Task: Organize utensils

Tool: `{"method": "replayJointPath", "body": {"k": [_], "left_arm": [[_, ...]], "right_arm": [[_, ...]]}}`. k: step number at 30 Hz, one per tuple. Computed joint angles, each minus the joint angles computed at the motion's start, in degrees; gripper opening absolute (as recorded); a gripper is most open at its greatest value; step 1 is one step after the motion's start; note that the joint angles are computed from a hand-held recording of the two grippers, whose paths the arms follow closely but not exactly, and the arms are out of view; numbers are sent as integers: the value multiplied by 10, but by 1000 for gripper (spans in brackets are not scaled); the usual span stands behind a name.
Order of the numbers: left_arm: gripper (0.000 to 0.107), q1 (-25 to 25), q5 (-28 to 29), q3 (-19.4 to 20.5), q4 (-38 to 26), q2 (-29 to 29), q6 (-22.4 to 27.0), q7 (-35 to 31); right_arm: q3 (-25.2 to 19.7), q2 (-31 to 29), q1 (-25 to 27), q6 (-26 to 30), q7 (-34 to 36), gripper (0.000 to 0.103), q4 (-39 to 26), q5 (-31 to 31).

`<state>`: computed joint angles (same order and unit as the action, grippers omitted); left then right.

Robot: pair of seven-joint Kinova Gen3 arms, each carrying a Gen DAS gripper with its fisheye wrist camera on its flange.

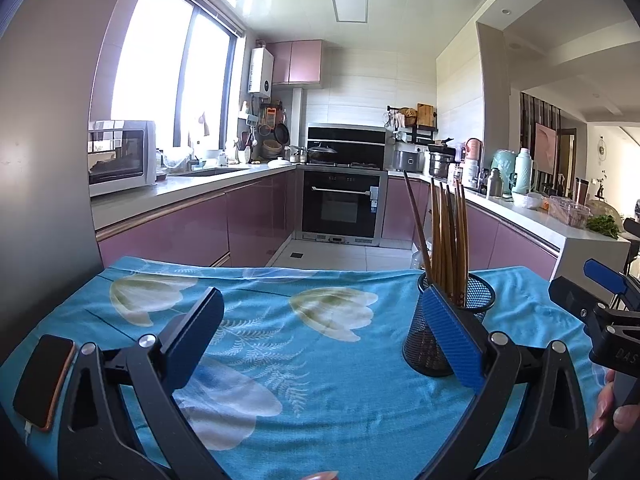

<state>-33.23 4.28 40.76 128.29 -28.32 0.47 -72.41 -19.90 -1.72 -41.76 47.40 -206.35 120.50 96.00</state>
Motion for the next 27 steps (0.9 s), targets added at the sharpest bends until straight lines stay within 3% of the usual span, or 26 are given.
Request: {"method": "replayJointPath", "body": {"k": [27], "left_arm": [[98, -11, 3, 12, 0, -2, -2, 2]], "right_arm": [[1, 2, 1, 1, 7, 96, -8, -8]]}}
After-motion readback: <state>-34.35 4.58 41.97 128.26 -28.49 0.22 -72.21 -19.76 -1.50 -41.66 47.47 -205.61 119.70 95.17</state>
